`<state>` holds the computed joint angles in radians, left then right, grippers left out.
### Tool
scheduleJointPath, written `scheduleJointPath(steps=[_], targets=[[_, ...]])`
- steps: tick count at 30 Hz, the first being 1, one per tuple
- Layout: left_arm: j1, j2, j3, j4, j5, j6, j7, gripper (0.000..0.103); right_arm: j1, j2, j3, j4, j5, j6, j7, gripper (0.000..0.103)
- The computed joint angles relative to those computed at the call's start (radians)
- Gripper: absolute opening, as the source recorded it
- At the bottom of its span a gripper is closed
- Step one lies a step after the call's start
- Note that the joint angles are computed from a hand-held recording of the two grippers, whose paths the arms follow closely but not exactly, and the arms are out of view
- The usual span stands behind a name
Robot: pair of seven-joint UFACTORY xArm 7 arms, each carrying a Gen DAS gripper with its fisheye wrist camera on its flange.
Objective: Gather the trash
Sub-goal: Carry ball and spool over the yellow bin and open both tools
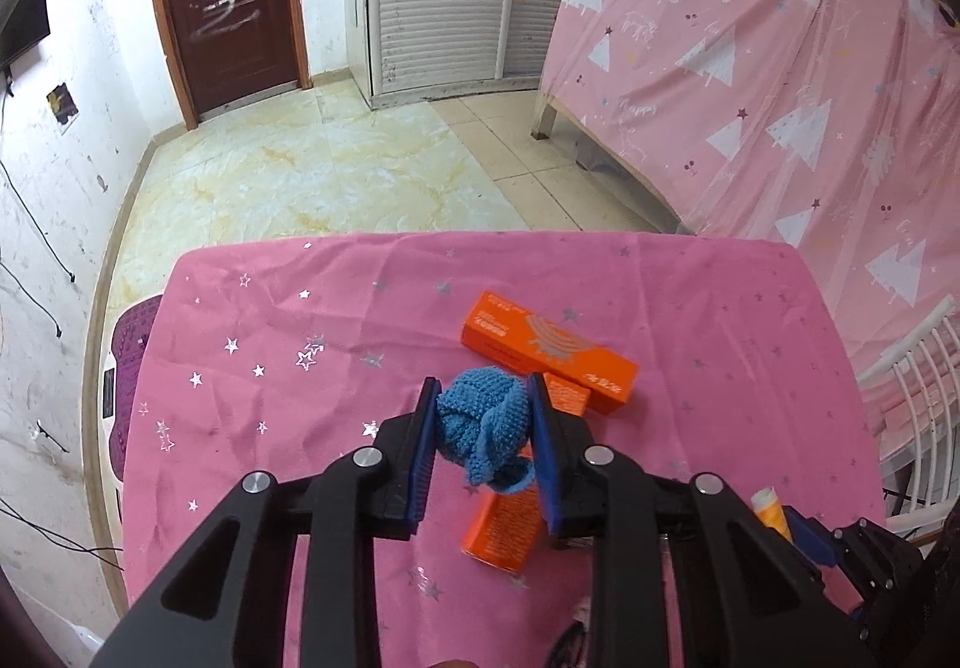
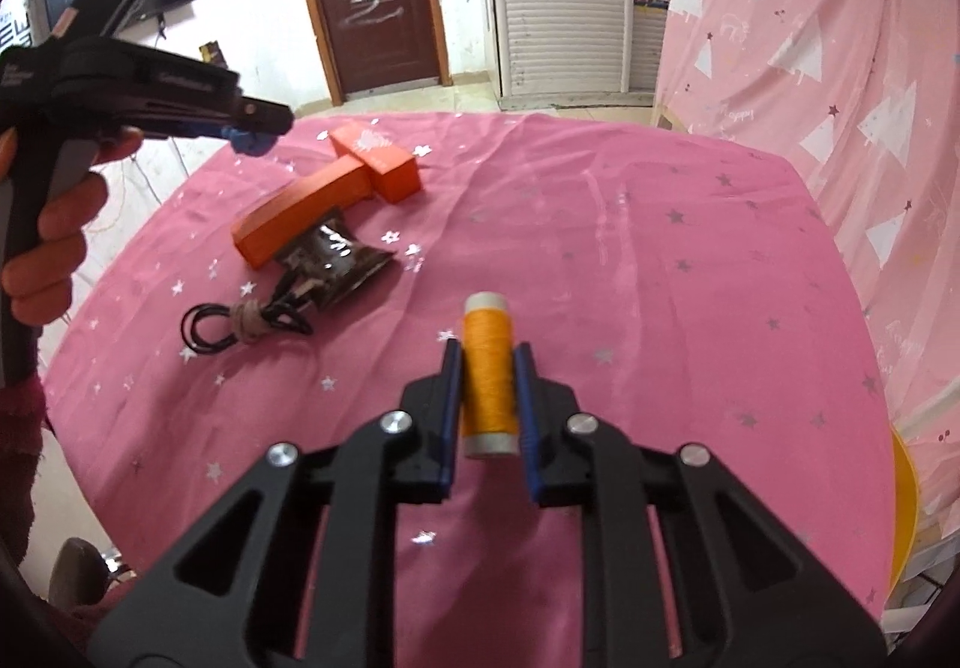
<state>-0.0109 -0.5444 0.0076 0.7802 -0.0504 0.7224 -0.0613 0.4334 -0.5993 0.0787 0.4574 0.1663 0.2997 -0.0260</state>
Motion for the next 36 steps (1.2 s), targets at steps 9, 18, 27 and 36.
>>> scheduleJointPath(steps=[9,18,27,36], targets=[[-0.032,-0.016,-0.055,0.013,0.025,0.016,-0.038,0.022,-0.027,-0.101,-0.06,-0.048,0.015,-0.009,-0.015,0.016],[-0.102,-0.015,-0.107,0.029,0.039,0.03,-0.073,0.022,-0.085,-0.192,-0.141,-0.097,0.037,-0.012,-0.055,0.016],[-0.182,0.009,-0.158,0.059,0.037,0.036,-0.109,0.022,-0.161,-0.256,-0.225,-0.13,0.069,-0.011,-0.104,0.016],[-0.274,0.056,-0.217,0.109,0.032,0.042,-0.14,0.022,-0.219,-0.284,-0.319,-0.146,0.109,-0.015,-0.171,0.016]])
